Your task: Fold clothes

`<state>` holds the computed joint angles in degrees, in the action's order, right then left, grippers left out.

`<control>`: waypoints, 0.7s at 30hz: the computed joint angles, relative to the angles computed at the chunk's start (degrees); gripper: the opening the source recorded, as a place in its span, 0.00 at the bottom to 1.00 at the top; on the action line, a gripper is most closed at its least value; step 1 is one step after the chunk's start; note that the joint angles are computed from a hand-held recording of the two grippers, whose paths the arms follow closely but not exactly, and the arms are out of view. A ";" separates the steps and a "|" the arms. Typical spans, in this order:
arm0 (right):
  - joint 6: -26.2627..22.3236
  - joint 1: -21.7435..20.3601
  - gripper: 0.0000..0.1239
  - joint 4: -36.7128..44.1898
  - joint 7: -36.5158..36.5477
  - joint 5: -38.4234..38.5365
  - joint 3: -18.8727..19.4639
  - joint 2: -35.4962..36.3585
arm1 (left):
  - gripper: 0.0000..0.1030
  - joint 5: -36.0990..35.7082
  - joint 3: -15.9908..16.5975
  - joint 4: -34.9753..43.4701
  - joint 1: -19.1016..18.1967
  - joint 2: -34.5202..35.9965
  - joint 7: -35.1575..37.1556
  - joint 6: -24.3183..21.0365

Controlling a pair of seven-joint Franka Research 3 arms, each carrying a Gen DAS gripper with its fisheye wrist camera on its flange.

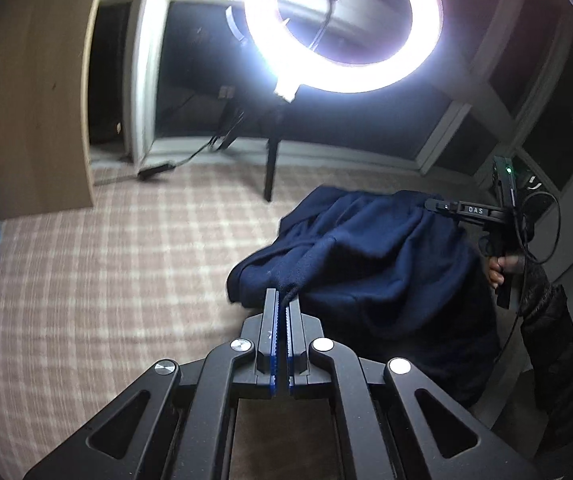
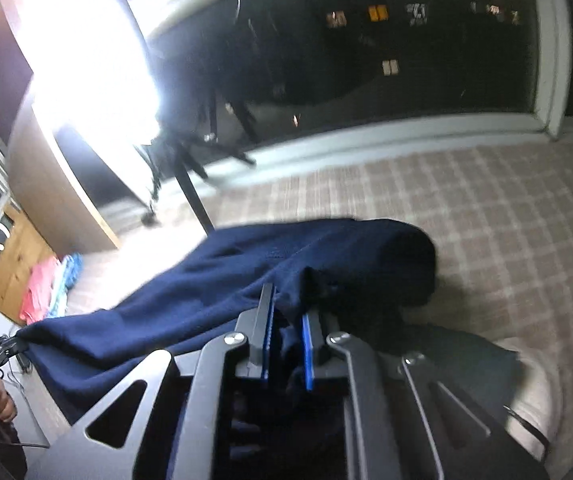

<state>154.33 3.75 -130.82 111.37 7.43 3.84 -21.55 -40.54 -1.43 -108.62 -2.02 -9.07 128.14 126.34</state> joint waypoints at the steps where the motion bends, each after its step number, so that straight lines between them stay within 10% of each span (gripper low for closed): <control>1: 0.75 -0.84 0.08 -0.73 1.63 -1.15 0.98 -2.16 | 0.02 -1.02 0.13 0.58 -0.19 0.07 1.02 -0.10; 12: -3.35 -10.45 0.07 4.92 16.52 -13.36 14.06 -20.32 | 0.02 -14.68 3.92 8.11 1.26 -1.41 11.54 -6.38; 21: -8.26 -15.29 0.07 19.74 24.05 -21.32 25.07 -21.34 | 0.02 -21.04 10.52 14.40 7.01 -3.10 17.12 -13.48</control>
